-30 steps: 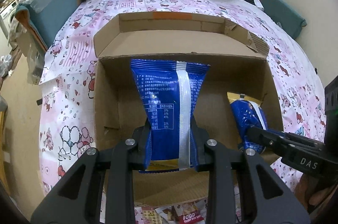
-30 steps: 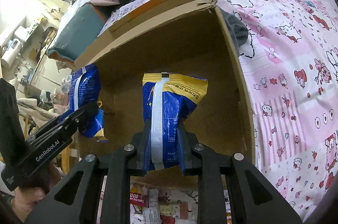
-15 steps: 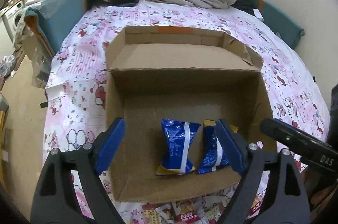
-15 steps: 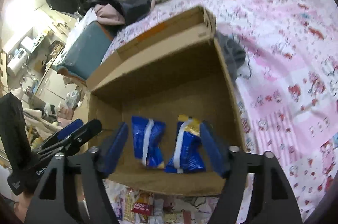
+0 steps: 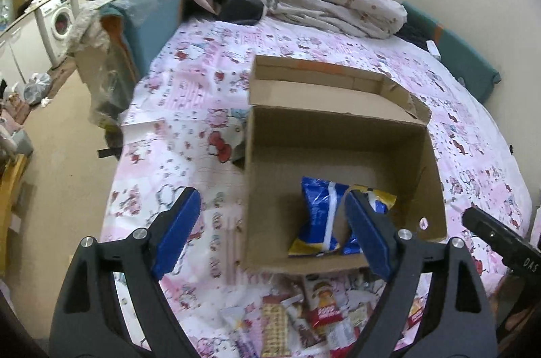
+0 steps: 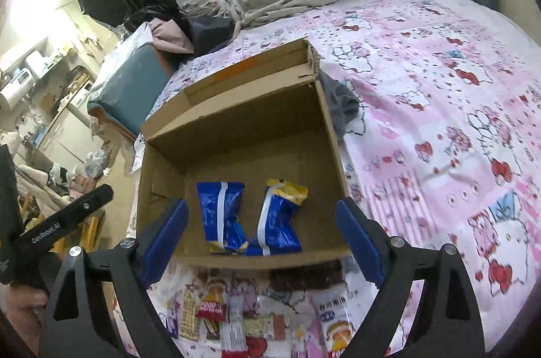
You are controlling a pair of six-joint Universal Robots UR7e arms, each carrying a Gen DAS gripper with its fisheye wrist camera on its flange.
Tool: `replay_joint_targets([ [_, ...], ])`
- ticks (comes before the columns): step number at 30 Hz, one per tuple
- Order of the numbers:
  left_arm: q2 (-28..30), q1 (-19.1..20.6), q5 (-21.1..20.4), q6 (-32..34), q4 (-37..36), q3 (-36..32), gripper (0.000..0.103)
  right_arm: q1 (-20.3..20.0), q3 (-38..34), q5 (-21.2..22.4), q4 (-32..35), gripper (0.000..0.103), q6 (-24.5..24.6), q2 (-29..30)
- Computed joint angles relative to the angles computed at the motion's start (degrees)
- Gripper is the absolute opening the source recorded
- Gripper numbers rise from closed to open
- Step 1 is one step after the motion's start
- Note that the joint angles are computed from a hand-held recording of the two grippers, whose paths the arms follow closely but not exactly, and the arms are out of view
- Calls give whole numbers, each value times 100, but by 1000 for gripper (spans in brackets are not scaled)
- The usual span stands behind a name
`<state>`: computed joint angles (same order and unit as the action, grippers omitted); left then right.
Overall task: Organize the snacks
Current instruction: 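Grasp the white-purple bar with the left tool while the right tool grasps the rice cake packet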
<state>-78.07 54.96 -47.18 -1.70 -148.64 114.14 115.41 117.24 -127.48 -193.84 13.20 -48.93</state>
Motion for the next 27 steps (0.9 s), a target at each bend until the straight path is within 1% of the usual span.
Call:
replay_joint_targets([
  [3, -224, 2, -66, -143, 154, 135, 85, 209, 34, -566, -50, 91, 70, 60],
  [4, -299, 4, -96, -191, 220, 182, 85, 261, 75, -661, -87, 91, 122, 57],
  [5, -370, 5, -122, -239, 318, 220, 85, 295, 138, -669, -130, 91, 143, 44],
  [7, -482, 28, -344, -295, 579, 238, 85, 346, 225, -687, -101, 91, 185, 15],
  [8, -536, 19, -368, -321, 656, 274, 85, 376, 274, -723, -90, 91, 224, 6],
  [9, -592, -11, -298, -352, 674, 343, 85, 403, 329, -741, -21, 91, 306, -15],
  [10, -648, -37, -230, -399, 702, 412, 85, 413, 375, -727, 35, 91, 367, -38],
  [12, -716, -25, -228, -517, 867, 451, 85, 411, 456, -618, 175, 91, 481, -94],
  [16, -849, 97, -340, -900, 1259, 471, 85, 397, 618, -507, 416, 91, 754, -213],
  [18, -894, 135, -263, -1000, 1346, 504, 85, 368, 691, -516, 609, 91, 912, -273],
  [20, -927, 156, -54, -1130, 1415, 549, 85, 273, 793, -371, 850, 91, 1066, -380],
  [21, -930, 205, -25, -1269, 1510, 530, 85, 227, 835, -307, 941, 91, 1157, -424],
  [22, -908, 304, -102, -1466, 1682, 452, 84, 177, 878, -255, 1031, 91, 1263, -471],
  [23, -874, 401, -193, -1648, 1856, 371, 82, 129, 918, -216, 1081, 91, 1361, -513],
  [25, -758, 604, -331, -1982, 2239, 221, 73, 25, 988, -118, 1143, 91, 1587, -588],
  [27, -612, 782, -434, -2247, 2644, 96, 57, -59, 1030, -12, 1125, 91, 1734, -629],
])
